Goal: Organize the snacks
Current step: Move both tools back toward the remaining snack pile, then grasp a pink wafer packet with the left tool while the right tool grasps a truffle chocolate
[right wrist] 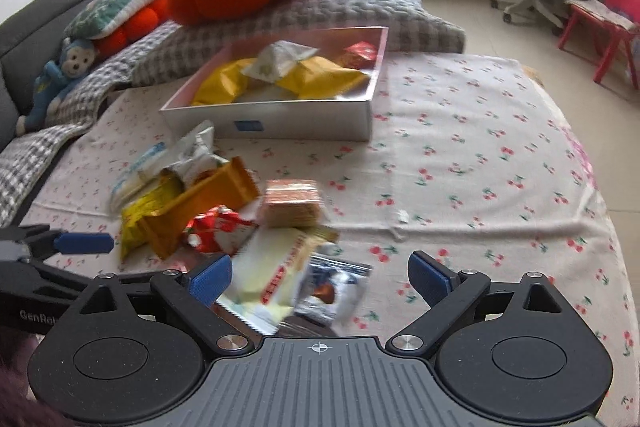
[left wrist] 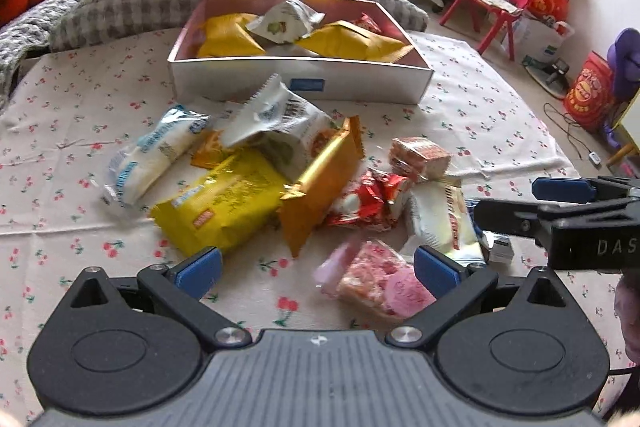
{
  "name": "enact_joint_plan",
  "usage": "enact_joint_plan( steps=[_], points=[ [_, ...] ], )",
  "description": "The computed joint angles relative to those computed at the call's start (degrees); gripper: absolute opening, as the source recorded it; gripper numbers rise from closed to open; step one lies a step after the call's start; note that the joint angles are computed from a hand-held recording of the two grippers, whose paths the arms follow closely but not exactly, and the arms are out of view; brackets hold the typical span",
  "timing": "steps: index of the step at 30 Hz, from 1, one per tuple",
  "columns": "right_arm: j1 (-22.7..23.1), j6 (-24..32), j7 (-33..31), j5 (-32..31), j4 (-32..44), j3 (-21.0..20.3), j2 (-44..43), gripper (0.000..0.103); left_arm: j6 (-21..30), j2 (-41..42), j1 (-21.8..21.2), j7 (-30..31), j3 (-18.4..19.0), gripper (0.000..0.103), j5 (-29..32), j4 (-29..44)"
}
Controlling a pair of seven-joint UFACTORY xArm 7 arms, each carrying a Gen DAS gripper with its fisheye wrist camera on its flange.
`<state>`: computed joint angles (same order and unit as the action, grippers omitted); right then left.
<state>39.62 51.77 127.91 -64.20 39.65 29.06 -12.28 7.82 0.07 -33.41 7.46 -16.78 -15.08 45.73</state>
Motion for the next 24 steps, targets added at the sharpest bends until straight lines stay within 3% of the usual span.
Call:
enact_joint_plan(
  steps=[5,10,19,24],
  points=[
    [-0.6,-0.7,2.7,1.7,-2.5,-0.1,-2.2,0.096,0.4,1.5,-0.3,-6.0,-0.2,0.102,5.5,0.8],
    [-1.3,-1.2,2.2,2.3,-2.8,0.3,-1.8,0.096,0.3,1.9,-0.5,-8.2,-0.4,0.102,9.2,0.7],
    [-0.4,-0.2,-1.2,2.6,-1.6,-0.4,1.9,0.096,0.6,-0.4,0.1,0.8,-0.2,0.1,4.0,-2.3],
    [1.2,1.4,-2.3,3.5,-2.9,-0.5,1.1,0.096,0.7,-2.0,0.8,2.8,1.2,0.099,2.8,-4.1]
  ],
)
